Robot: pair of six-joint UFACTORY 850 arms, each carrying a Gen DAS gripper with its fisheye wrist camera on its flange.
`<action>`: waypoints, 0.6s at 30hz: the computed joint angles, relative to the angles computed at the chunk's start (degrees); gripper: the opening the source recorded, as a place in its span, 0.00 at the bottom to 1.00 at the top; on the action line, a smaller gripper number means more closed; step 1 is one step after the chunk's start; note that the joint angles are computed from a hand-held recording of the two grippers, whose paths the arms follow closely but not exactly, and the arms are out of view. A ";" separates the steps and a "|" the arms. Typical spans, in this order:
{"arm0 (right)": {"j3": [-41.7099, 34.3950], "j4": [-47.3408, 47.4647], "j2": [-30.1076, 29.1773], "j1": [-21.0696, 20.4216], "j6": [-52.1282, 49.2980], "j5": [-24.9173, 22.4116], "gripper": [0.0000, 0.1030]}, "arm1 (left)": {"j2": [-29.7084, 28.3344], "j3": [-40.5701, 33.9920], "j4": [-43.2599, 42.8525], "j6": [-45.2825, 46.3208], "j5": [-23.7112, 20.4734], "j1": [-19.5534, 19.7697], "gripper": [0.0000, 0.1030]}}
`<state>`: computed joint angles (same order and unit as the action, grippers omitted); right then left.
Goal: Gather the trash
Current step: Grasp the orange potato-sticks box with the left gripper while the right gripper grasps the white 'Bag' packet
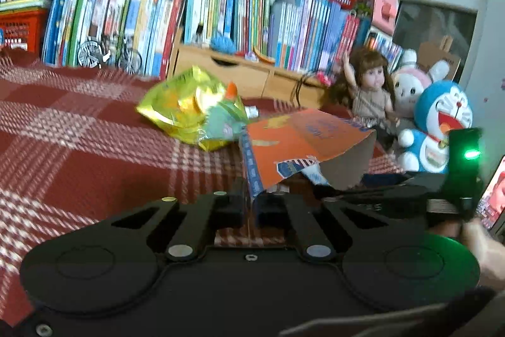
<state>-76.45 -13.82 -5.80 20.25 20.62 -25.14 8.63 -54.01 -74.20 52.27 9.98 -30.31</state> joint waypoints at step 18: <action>0.46 -3.28 1.60 1.05 6.19 -1.69 0.32 | 5.38 3.26 10.23 -8.90 4.00 -0.01 0.02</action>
